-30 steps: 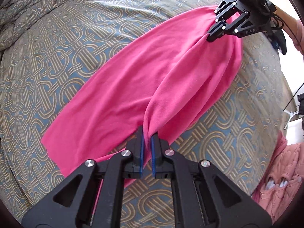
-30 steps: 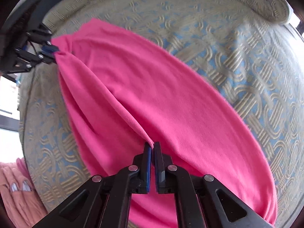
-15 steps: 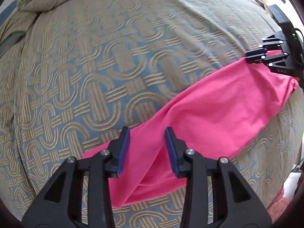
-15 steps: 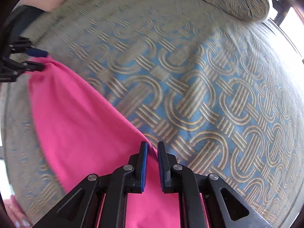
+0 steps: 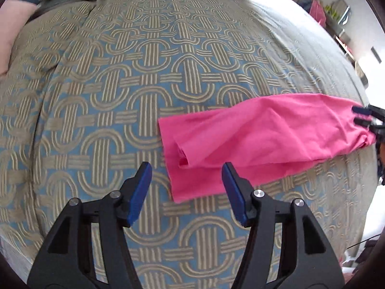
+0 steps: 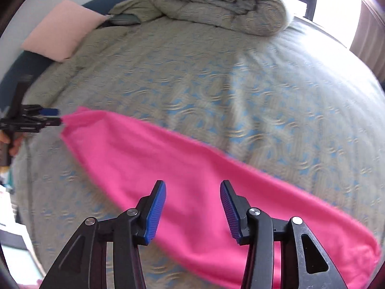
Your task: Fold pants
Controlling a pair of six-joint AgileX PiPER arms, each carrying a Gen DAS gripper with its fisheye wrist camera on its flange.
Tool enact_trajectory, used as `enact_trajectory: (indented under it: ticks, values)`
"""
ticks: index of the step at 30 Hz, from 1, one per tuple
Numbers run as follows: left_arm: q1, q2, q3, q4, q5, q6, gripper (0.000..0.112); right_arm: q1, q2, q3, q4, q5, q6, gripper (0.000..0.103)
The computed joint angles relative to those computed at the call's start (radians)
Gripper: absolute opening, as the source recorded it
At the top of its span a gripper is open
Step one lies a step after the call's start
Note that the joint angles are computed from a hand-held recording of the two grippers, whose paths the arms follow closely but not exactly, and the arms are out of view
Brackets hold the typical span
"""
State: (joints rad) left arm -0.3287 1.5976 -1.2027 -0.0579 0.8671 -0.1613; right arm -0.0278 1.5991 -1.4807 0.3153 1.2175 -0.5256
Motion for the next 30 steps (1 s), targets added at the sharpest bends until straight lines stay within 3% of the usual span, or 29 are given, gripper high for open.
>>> enact_trajectory:
  ticks: [2, 4, 6, 8, 12, 16, 24, 25, 28, 30]
  values:
    - [-0.023, -0.05, 0.06, 0.025, -0.032, -0.059, 0.062, 0.074, -0.056, 0.077, 0.031, -0.038, 0.006, 0.048]
    - [-0.035, -0.086, 0.114, 0.027, -0.076, -0.112, 0.062, 0.227, -0.123, 0.183, -0.033, -0.188, 0.075, 0.048]
    - [-0.035, -0.124, 0.163, 0.005, -0.112, -0.144, 0.062, 0.41, -0.146, 0.252, -0.163, -0.345, 0.189, 0.048]
    - [-0.035, -0.163, 0.2, 0.007, -0.147, -0.176, 0.062, 0.588, -0.147, 0.298, -0.356, -0.444, 0.356, 0.048]
    - [-0.022, -0.231, 0.254, -0.055, -0.176, -0.178, 0.062, 0.795, -0.034, 0.31, -0.713, -0.521, 0.656, 0.048]
    - [-0.033, -0.266, 0.302, -0.046, -0.223, -0.18, 0.062, 0.827, 0.05, 0.293, -0.922, -0.523, 0.828, 0.048]
    - [0.021, -0.278, 0.359, -0.155, -0.268, -0.094, 0.062, 0.818, 0.169, 0.147, -0.881, -0.535, 0.821, 0.047]
    - [0.034, -0.279, 0.364, -0.185, -0.272, -0.069, 0.062, 0.817, 0.186, 0.118, -0.862, -0.535, 0.81, 0.042]
    - [0.045, -0.297, 0.381, -0.222, -0.279, -0.034, 0.062, 0.781, 0.22, 0.02, -0.659, -0.512, 0.681, 0.01]
    - [0.05, -0.307, 0.391, -0.259, -0.284, 0.001, 0.062, 0.734, 0.241, -0.042, -0.499, -0.484, 0.593, 0.007]
